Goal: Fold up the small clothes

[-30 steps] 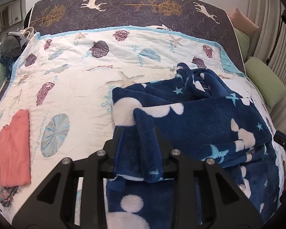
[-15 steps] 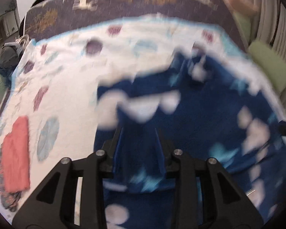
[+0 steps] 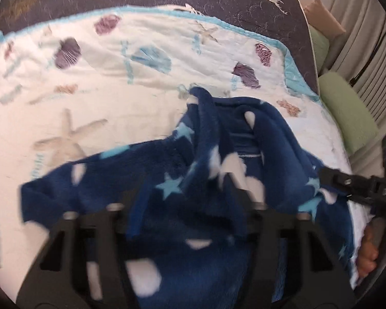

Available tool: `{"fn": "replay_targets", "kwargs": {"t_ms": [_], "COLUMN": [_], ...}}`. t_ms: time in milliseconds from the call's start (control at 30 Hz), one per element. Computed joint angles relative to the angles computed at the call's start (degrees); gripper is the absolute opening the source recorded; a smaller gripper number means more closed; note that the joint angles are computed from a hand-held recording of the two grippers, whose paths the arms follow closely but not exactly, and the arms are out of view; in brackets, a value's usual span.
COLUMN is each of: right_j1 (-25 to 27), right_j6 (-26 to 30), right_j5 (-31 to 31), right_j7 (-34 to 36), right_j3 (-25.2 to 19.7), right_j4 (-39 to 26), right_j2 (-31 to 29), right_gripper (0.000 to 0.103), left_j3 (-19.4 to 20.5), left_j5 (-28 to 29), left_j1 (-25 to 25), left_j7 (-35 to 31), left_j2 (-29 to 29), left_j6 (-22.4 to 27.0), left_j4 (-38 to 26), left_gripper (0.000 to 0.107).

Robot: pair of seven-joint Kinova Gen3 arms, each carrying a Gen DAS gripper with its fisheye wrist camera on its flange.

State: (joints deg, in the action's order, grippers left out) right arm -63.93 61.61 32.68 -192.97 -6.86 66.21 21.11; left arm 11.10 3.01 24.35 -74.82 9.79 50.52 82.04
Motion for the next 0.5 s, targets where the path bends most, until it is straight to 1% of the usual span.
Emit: {"fn": "replay_targets", "kwargs": {"t_ms": [33,67,100,133,167,200,233,267,300,367,400,433,500], "right_j1": [0.6,1.9,2.7,2.6,1.4,-0.9,-3.2,-4.5,-4.8,-3.1,-2.3,-2.5,-4.8], "right_j6": [-2.2,-3.4,-3.8,-3.1,-1.6,0.7,3.1,5.4,7.7,11.5,13.7,15.1,16.0], "right_j5": [0.3,0.3,0.5,0.1,0.0,0.8,2.3,3.2,3.2,1.0,-0.5,-0.9,0.7], "right_j7": [-0.6,-0.6,0.3,2.2,3.3,3.5,3.4,3.8,4.2,6.1,8.2,9.4,10.6], "right_j3": [-0.1,-1.2,-2.2,-2.1,-1.0,1.2,3.2,4.1,4.0,2.2,1.4,1.5,3.3], "right_j4": [1.2,1.4,0.6,-1.1,-2.8,-4.4,-5.2,-6.1,-6.9,-9.4,-11.3,-12.6,-13.2], "right_j2": [-0.1,0.1,0.9,1.9,2.9,3.4,3.5,3.6,3.7,5.2,6.9,8.3,8.9], "right_gripper": [0.056,0.056,0.034,0.008,0.007,0.007,0.007,0.007,0.007,0.007,0.008,0.008,0.011], "left_j3": [0.8,0.5,-0.8,-3.0,-5.2,-6.9,-7.7,-9.1,-11.6,-16.3,-17.3,-17.3,-14.9], "left_j5": [1.4,1.9,1.5,0.1,-2.2,-4.5,-6.2,-8.4,-10.7,-14.9,-15.8,-15.8,-13.1], "left_j1": [-0.9,-0.7,0.5,2.6,5.2,7.1,7.9,9.4,11.8,15.7,16.4,16.2,12.8], "left_j7": [-1.4,-1.9,-1.5,-1.9,-1.8,-1.9,-1.0,0.5,1.7,2.1,3.1,4.8,5.3], "left_j2": [1.1,1.7,1.6,0.6,0.1,-1.3,-1.8,-2.2,-2.4,-1.1,-0.6,-1.2,-2.9], "left_j6": [0.3,1.6,2.6,2.8,2.7,1.9,1.8,2.0,2.3,4.4,4.5,3.5,1.2], "left_j4": [-0.5,-1.6,-2.2,-1.9,-1.8,-0.7,-0.2,0.4,1.2,1.0,1.7,3.0,4.5], "left_gripper": [0.013,0.013,0.011,0.011,0.01,0.01,0.01,0.009,0.0,0.0,0.0,0.0,0.0]}}
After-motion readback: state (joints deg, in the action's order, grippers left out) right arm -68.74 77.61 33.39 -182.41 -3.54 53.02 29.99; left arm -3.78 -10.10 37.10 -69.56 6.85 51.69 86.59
